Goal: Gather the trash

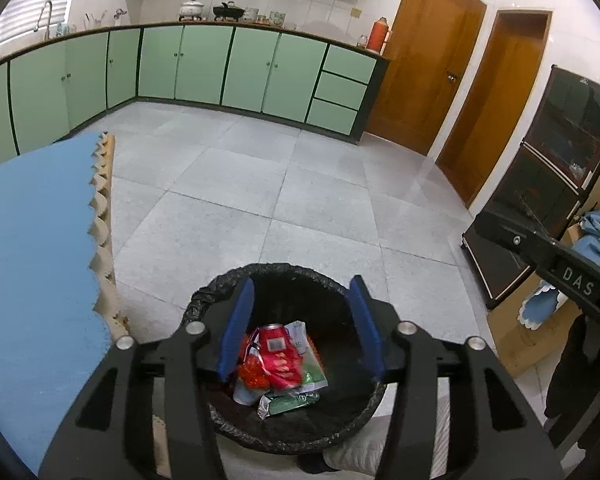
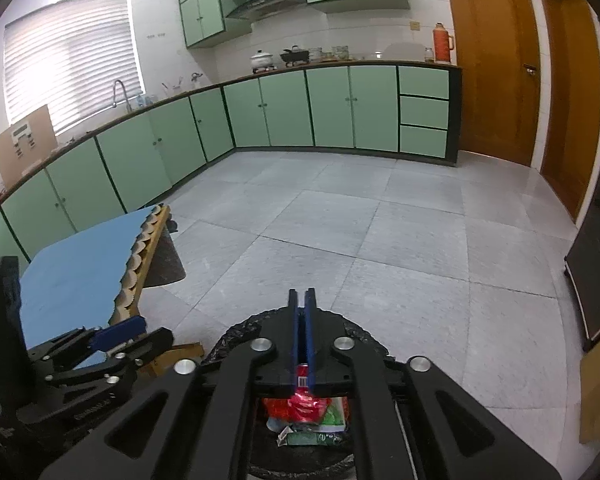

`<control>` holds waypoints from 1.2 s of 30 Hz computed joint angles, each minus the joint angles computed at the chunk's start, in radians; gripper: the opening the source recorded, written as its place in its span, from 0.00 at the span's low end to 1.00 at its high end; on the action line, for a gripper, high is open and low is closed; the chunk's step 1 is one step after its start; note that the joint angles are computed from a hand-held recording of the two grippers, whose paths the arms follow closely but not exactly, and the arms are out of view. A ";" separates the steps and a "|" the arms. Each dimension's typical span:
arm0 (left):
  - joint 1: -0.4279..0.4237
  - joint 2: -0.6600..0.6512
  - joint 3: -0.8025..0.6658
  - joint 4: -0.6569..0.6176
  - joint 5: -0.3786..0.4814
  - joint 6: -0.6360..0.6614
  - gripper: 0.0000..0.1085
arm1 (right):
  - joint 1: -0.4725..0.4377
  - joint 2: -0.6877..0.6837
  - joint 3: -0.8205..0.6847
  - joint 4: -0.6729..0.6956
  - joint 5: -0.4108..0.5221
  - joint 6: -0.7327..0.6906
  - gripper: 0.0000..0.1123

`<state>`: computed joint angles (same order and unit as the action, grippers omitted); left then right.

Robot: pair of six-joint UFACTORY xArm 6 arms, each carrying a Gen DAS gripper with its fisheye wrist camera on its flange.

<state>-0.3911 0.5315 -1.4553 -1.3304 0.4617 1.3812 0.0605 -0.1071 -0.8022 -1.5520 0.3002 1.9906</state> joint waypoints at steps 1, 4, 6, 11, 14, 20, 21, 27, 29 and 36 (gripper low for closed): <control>0.004 -0.008 0.008 -0.010 -0.003 0.009 0.50 | 0.000 -0.002 0.001 -0.001 0.000 0.005 0.14; 0.019 -0.034 0.021 -0.012 -0.008 0.001 0.56 | 0.005 0.000 -0.008 -0.005 -0.005 0.012 0.25; 0.031 -0.057 0.032 -0.003 -0.013 -0.010 0.60 | 0.017 -0.007 -0.007 -0.005 -0.004 0.010 0.35; 0.067 -0.146 0.098 -0.031 -0.070 0.014 0.74 | 0.071 -0.043 0.001 0.047 0.028 -0.053 0.59; 0.082 -0.200 0.139 -0.013 -0.107 -0.005 0.78 | 0.107 -0.072 0.007 0.077 0.045 -0.090 0.69; 0.120 -0.316 0.232 -0.021 -0.132 0.001 0.82 | 0.182 -0.137 0.024 0.132 0.073 -0.147 0.85; 0.125 -0.332 0.246 -0.016 -0.133 -0.004 0.82 | 0.189 -0.144 0.026 0.141 0.070 -0.151 0.85; 0.155 -0.438 0.333 -0.026 -0.126 0.013 0.83 | 0.240 -0.184 0.025 0.182 0.064 -0.167 0.86; 0.165 -0.476 0.367 -0.037 -0.119 0.032 0.83 | 0.248 -0.194 0.025 0.195 0.055 -0.179 0.86; 0.184 -0.566 0.448 -0.036 -0.122 0.051 0.85 | 0.299 -0.220 0.028 0.224 0.071 -0.217 0.86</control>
